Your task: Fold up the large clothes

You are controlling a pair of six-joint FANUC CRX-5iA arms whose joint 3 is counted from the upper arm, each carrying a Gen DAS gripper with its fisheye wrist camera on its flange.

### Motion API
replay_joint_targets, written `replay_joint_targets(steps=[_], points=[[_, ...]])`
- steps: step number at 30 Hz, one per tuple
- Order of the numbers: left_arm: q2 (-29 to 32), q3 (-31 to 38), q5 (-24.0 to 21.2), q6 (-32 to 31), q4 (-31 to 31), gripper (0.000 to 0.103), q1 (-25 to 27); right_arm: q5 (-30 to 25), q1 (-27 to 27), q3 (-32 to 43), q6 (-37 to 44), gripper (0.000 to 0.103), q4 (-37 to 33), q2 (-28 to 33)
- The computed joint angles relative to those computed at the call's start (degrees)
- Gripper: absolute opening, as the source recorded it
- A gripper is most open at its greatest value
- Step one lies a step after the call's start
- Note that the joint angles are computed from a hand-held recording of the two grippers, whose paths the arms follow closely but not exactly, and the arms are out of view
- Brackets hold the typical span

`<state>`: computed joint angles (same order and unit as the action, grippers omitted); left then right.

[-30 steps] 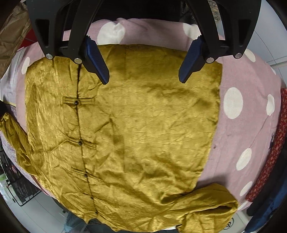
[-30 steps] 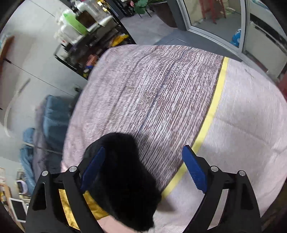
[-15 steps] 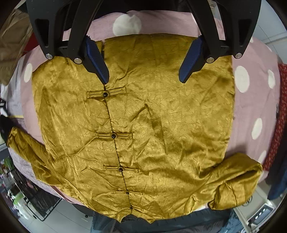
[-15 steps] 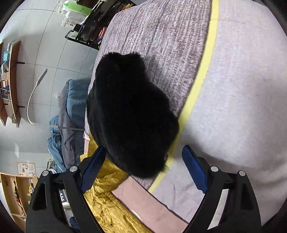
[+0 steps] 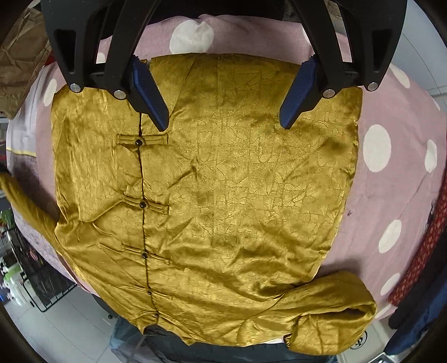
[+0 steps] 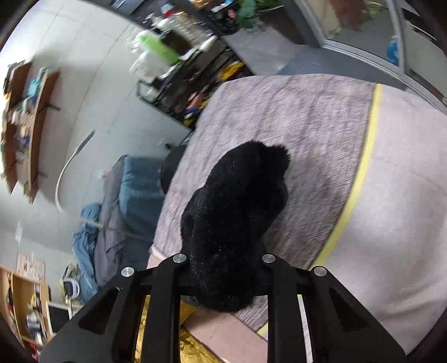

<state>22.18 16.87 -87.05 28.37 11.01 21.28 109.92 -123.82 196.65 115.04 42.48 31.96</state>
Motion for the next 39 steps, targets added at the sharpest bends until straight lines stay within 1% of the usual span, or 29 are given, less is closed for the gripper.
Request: replay_joint_targets(steps=[1, 3, 6, 9, 11, 14, 17, 20, 23, 24, 26, 28, 30, 33, 34, 37, 39], points=[[0.47, 0.48, -0.35, 0.31, 0.05, 0.079, -0.04, -2.01, -2.18, 1.05, 0.79, 0.020, -2.19, 0.57], [1.08, 1.18, -0.47, 0.72, 0.07, 0.079, -0.05, -5.09, -4.89, 2.15, 2.27, 0.020, -4.92, 0.12], [1.71, 2.07, -0.85, 1.26, 0.36, 0.079, 0.15, -6.89, -6.79, 1.98, 3.42, 0.020, -6.41, -1.73], [2.06, 2.66, -0.79, 1.10, 0.51, 0.079, 0.47, -7.34, -10.21, 0.90, 8.09, 0.020, -7.27, -2.46], [2.12, 2.77, -0.66, 0.98, 0.88, 0.080, 0.78, -7.73, -13.12, -0.25, 12.94, 0.020, -6.94, -2.50], [2.52, 3.26, -0.39, 0.91, 0.97, 0.080, 1.35, -8.08, -16.57, -3.41, 19.62, 0.020, -6.52, -4.21], [3.24, 4.14, -0.67, 1.28, 1.39, 0.080, 2.04, -8.53, -17.88, -7.32, 25.47, 0.020, -5.05, -6.73], [3.89, 4.97, -0.89, 1.43, 2.41, 0.080, 2.85, -10.62, -21.71, -11.53, 34.20, 0.020, -5.11, -9.82], [4.52, 6.12, -1.14, 1.20, 3.56, 0.080, 3.80, -14.41, -27.12, -15.83, 44.33, 0.020, -7.03, -14.08], [4.86, 6.67, -1.26, 1.13, 3.82, 0.080, 4.18, -15.99, -29.15, -17.86, 48.84, 0.020, -8.04, -16.37], [5.63, 7.75, -1.50, 1.26, 4.23, 0.080, 4.93, -17.19, -31.45, -22.44, 56.22, 0.020, -9.19, -21.34], [6.78, 9.21, -1.97, 2.14, 4.42, 0.080, 5.79, -18.48, -33.16, -29.16, 64.97, 0.020, -10.37, -28.35], [8.25, 11.04, -2.62, 3.63, 4.42, 0.081, 6.63, -20.48, -34.10, -35.55, 71.82, 0.020, -11.76, -34.78], [10.43, 13.90, -2.81, 5.71, 4.45, 0.081, 7.83, -23.27, -34.81, -44.50, 79.47, 0.020, -14.63, -43.65], [10.91, 14.54, -2.68, 6.06, 4.56, 0.081, 8.14, -23.77, -34.87, -49.02, 82.53, 0.020, -16.01, -47.89], [12.45, 16.70, -2.41, 7.18, 4.53, 0.081, 9.06, -24.52, -34.80, -59.79, 88.18, 0.020, -20.14, -57.78], [13.96, 18.72, -3.02, 8.40, 4.41, 0.081, 9.53, -23.53, -34.28, -68.87, 92.05, 0.020, -23.07, -65.46]])
